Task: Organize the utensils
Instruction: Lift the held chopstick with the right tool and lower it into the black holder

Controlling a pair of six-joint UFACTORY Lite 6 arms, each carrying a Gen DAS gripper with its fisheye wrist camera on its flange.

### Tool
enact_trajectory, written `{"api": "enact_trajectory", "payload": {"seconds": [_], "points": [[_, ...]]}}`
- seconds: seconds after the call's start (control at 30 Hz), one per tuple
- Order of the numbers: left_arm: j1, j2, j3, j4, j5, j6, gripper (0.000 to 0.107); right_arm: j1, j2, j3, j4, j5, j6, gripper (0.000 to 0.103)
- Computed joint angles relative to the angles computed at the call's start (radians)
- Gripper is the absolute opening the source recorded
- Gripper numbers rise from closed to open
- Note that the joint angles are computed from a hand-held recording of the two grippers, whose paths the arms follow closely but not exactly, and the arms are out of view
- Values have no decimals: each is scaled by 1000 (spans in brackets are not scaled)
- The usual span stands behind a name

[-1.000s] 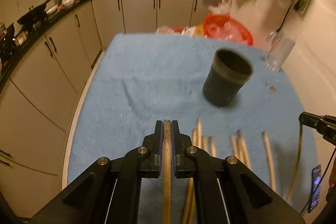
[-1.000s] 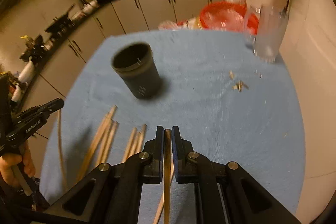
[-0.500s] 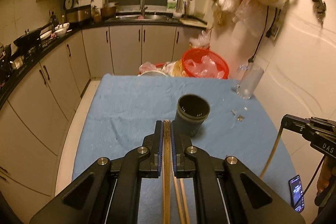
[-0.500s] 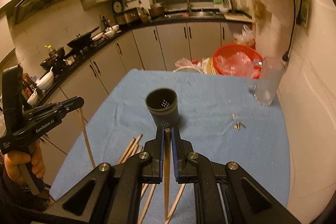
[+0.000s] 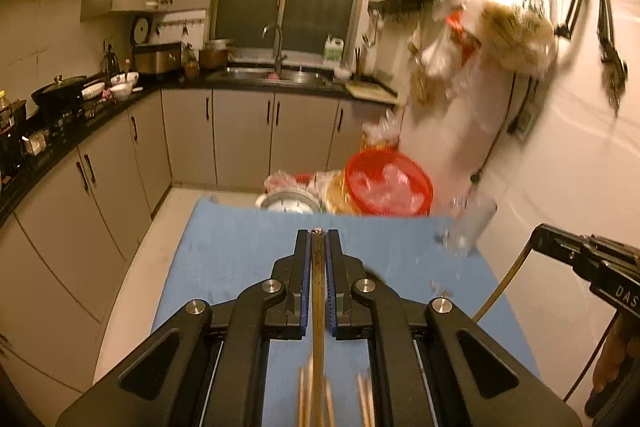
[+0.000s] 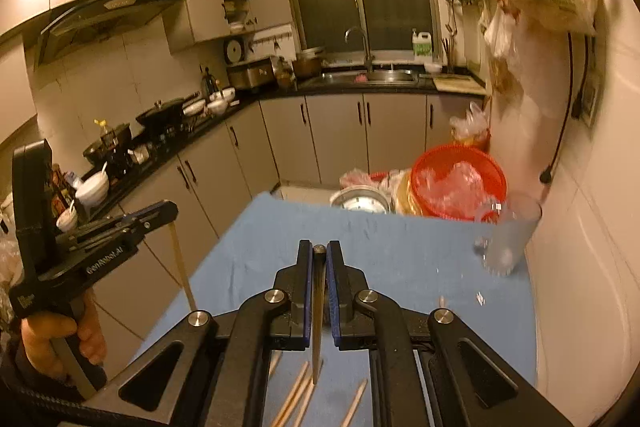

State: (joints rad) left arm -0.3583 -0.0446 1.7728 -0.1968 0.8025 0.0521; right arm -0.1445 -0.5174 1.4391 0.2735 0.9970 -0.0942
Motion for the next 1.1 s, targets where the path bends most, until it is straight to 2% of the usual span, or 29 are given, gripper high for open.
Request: {"api": "enact_trajectory", "payload": {"seconds": [0.2, 0.43, 0.67, 1.1], "points": [[-37, 165, 236, 56, -44, -100, 7, 36, 138, 197, -63, -38, 69, 7], [-32, 286, 325, 19, -217, -189, 6, 30, 267, 315, -49, -126, 91, 7], [-43, 346, 265, -2, -385, -201, 6, 40, 300, 196, -17, -267, 47, 7], [-42, 370, 42, -151, -495, -52, 7, -72, 311, -37, 199, -337, -189, 7]]}}
